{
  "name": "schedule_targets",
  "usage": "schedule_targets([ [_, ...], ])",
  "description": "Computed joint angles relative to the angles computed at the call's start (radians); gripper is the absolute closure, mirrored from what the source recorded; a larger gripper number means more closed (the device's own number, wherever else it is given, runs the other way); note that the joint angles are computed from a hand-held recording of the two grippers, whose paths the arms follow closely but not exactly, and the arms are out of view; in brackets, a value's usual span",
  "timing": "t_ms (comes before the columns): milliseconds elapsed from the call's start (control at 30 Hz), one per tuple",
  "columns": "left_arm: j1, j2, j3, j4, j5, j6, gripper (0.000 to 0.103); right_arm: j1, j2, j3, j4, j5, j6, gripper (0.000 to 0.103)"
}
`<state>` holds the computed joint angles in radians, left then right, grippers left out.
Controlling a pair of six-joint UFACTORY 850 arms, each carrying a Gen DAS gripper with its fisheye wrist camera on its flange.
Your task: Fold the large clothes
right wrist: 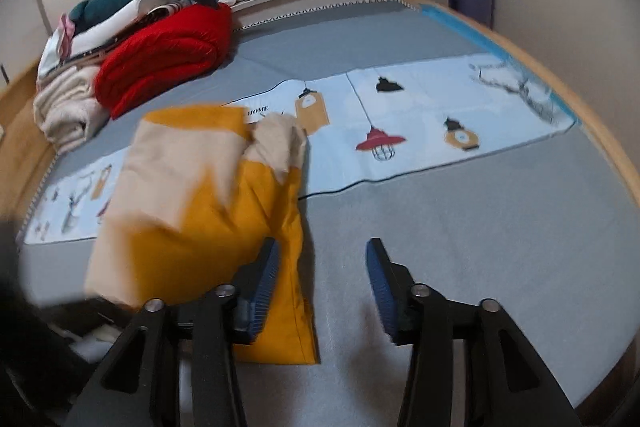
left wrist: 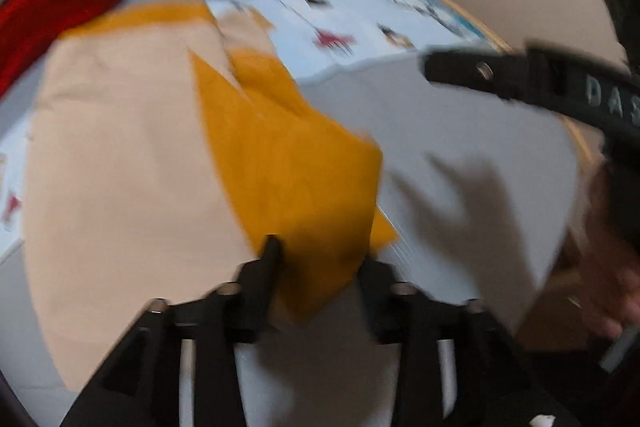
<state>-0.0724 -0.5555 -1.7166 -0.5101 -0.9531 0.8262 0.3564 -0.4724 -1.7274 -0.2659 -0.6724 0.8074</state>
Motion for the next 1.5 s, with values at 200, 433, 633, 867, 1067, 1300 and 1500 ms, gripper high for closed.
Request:
schedule_targets([
  [200,0.153,0.013,-0.042,-0.146,-0.185,0.138,0.059,-0.027,-0.026,-0.002,0.35,0.058,-0.265,0.042],
  [433,0.283,-0.05,-0.187,-0.114,-0.167,0.09,0.058,-0.004,-0.139,-0.129,0.555,-0.053,-0.459,0.041],
  [633,0.326,-0.146,-0.281,-0.098,-0.132,0.0,0.035,0.032,-0.201,-0.22,0.388,-0.161,-0.333,0.085],
  [867,0.353,-0.264,-0.399,-0.227,-0.296,-0.138,0.032,0.04,-0.012,-0.047,0.345,0.138,-0.296,0.098],
  [1067,0.292,-0.327,-0.46,-0.091,-0.394,-0.13,0.032,0.013,-0.021,-0.015,0.19,-0.013,-0.059,0.098],
  [1300,0.283,-0.398,-0.533,-0.04,-0.486,-0.221,0.032,-0.003,-0.154,-0.094,0.291,-0.235,-0.153,0.096],
  [1500,0.269,-0.488,-0.666,-0.013,-0.628,-0.253,0.031,-0.015,-0.142,-0.071,0.296,-0.179,-0.103,0.039],
])
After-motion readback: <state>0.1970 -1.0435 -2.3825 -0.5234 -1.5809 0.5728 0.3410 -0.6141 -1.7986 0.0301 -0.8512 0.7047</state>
